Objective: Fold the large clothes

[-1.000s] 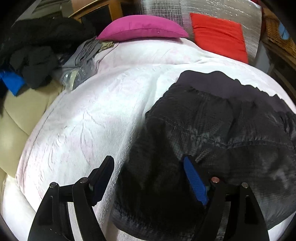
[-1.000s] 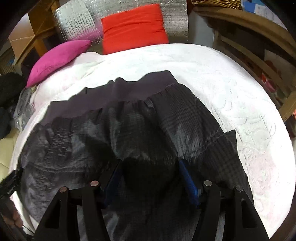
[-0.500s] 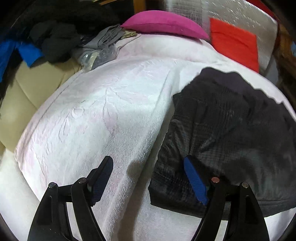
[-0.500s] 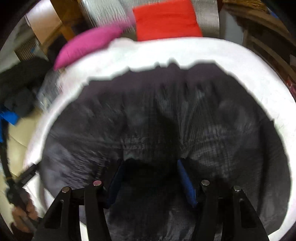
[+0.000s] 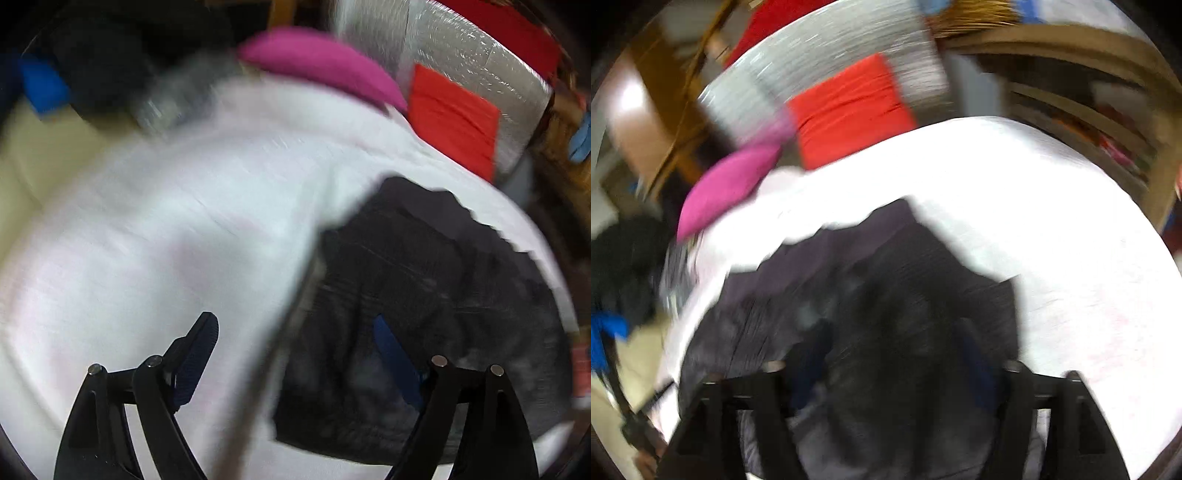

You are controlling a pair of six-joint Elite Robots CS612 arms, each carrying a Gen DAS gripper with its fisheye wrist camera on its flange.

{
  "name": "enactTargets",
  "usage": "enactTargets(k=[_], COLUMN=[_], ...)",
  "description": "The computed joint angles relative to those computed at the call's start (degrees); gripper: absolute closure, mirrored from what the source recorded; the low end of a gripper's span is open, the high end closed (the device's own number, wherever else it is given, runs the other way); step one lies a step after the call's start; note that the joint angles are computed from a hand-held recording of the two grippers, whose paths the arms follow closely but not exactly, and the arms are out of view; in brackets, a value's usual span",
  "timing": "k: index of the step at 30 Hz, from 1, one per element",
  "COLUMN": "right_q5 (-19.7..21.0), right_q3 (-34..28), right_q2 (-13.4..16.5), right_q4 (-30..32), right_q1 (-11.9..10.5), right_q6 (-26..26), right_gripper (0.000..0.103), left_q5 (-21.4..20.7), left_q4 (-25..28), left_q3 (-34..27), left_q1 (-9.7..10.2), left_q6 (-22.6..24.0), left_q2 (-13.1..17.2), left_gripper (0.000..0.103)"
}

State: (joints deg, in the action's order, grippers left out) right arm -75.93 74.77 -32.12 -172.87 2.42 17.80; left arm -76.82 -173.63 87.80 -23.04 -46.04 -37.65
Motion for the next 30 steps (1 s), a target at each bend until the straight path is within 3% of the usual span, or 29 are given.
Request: enactTargets(k=[3,6,9,11,16,19,22,28,30], right_q5=[5.32,12.36,16.29,19.30,27.39,28.97,28.74,36.24,39.08], right_q3=[-0.12,0.46,0.60,-0.20,-2.97,-4.73,-6.26,-10.67,-12.69], right_q2=[-0.04,0.11,0.87,1.68,4.39,5.60,6.49,9.47,10.29], right_q4=[3.09,5.35,6.22,8.63,10.80,13.15,16.70,18.57,22.98], right_q1=[-3.07,-5.56,-6.84,-7.26,-7.81,-7.60,-7.42,-7.20,-6.86], right_q6=[4.08,6.29,7.35,6.30,5.69,2.72,-0.39,-3.04,-6.79], right_gripper=[0.024,0.024,0.024,0.024,0.024,0.024,0.021,0.014,0.014], left_q5=[-14.98,-19.30,-21.92,-28.91,-40.74,-43.31,-46.12,-48.10,-48.45], left_q4=[-1.79,-3.62,-4.35,-2.99,2.89,3.25,5.07,7.48,8.12], left_q3=[-2.10,-3.27,-4.48,-6.92,-12.84,-14.33,-15.52,-17.55,-18.27], left_q1=[3.44,4.60,5.08,6.24,8.02,8.32,8.27,7.36,7.18], left_q6=[-2.18,-1.81,-0.05,1.42,4.68,5.52,9.91,16.28,17.12], left_q2=[1.77,2.80,3.55,4.99,8.45,9.49,9.95,10.63,10.94], left_gripper=[0.016,0.016,0.016,0.016,0.015,0.013,0.012,0.009,0.009])
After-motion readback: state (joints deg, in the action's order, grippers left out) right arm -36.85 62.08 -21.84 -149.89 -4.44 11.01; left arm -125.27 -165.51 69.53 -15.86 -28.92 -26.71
